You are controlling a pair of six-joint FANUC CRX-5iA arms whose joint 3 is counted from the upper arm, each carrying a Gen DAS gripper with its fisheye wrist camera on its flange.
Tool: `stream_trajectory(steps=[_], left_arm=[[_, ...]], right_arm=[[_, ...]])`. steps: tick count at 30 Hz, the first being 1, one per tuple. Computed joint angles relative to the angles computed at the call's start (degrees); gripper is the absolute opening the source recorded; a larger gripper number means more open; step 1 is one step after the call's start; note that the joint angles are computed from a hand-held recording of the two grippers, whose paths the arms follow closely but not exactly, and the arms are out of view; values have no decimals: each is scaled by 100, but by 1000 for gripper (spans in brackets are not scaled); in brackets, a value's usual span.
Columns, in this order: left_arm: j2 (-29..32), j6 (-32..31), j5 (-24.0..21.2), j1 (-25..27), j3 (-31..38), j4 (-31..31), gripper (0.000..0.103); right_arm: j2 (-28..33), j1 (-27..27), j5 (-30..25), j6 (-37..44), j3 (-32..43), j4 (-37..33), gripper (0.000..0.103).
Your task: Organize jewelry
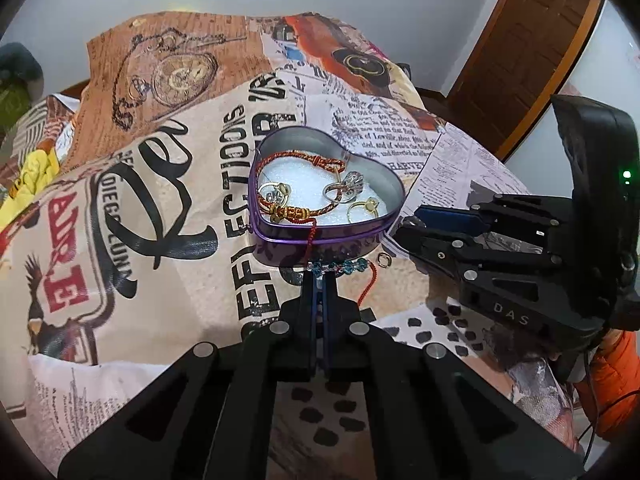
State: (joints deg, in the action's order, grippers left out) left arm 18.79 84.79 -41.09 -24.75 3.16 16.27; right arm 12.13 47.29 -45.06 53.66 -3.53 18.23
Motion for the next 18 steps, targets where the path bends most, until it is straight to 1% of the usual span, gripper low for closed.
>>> stream_trajectory(steps=[2,6,7,8,9,11,12,13,15,18], left_arm=[[-94,131,38,-21,-15,-164,0],[-226,260,64,-1,-48,-275,0],[-244,227,55,22,-71,-213,0],[-224,114,-9,68,-88,-23,0],[-205,145,-55,84,-69,4,2],[-97,274,-235,112,57,17,9],[-57,318,-289,112,94,17,18],[-16,331,-318,113,114,58,25],[60,332,-354,94,161,107,29],[181,354,-443,25,314,39,29]], right_arm=[[-56,8,9,-65,-43,13,20],[-197,45,64,-243,-173,117,20],[-233,49,89,-290,-207,147,20],[-291,56,126,-358,-262,195,20],[-325,67,151,-413,-299,234,20],[-394,82,197,-510,-365,304,20],[-426,90,221,-550,-399,345,20],[-444,94,234,-574,-418,373,20],[-485,96,271,-586,-460,395,20],[-534,91,320,-595,-525,419,20]])
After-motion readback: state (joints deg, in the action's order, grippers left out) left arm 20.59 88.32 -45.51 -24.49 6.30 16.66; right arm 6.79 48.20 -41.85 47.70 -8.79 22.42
